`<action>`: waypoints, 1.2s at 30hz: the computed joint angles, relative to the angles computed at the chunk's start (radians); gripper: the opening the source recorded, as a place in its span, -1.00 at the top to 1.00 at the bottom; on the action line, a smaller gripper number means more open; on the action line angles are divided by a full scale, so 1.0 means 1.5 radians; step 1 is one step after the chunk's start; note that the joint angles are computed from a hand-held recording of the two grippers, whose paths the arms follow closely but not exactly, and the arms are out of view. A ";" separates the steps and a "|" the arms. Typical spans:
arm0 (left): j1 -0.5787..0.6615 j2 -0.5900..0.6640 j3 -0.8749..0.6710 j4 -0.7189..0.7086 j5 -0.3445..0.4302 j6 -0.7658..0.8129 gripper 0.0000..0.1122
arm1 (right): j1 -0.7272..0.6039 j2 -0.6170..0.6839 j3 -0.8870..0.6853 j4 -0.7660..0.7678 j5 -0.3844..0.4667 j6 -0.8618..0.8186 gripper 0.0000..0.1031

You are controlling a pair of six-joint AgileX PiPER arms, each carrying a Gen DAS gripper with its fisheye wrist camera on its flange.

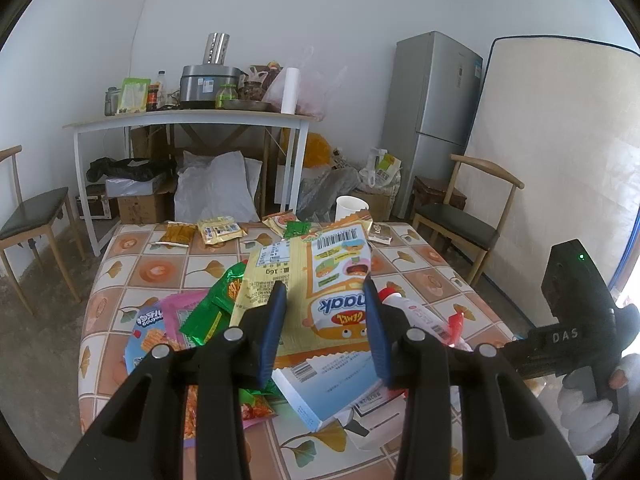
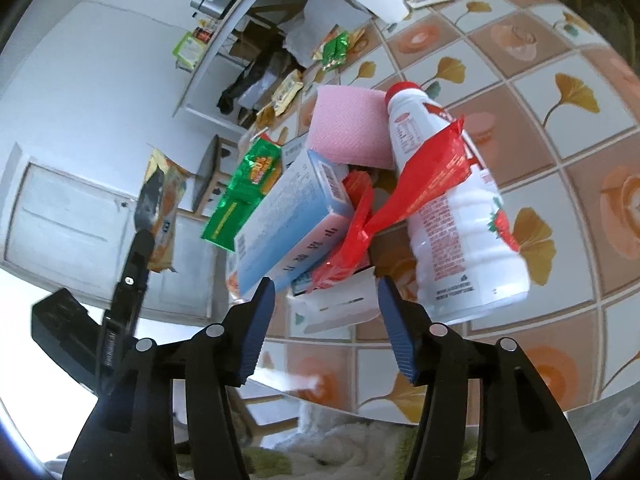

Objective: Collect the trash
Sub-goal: 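Grasp the red plastic wrapper beside the white bottle with the right gripper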

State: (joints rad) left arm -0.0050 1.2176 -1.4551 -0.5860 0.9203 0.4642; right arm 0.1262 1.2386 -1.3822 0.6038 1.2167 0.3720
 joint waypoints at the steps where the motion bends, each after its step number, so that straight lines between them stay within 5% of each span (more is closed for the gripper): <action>1: 0.000 0.000 0.000 0.000 -0.001 0.000 0.34 | -0.003 -0.003 0.003 0.007 0.000 -0.001 -0.07; 7: -0.001 0.000 0.002 -0.002 -0.002 0.001 0.34 | 0.006 -0.008 0.004 -0.017 -0.021 0.030 -0.05; 12: -0.019 -0.006 0.014 0.005 -0.016 -0.006 0.34 | 0.019 0.008 0.002 -0.045 -0.032 0.064 0.31; 14: -0.029 -0.009 0.019 0.011 -0.022 -0.011 0.34 | 0.021 0.013 0.006 -0.049 -0.035 0.070 0.63; 17: -0.036 -0.015 0.026 0.017 -0.026 -0.016 0.34 | 0.017 0.005 0.018 -0.046 -0.040 0.070 0.76; 36: -0.057 -0.024 0.019 0.036 -0.033 -0.040 0.34 | 0.068 -0.042 -0.049 -0.243 -0.035 0.140 0.92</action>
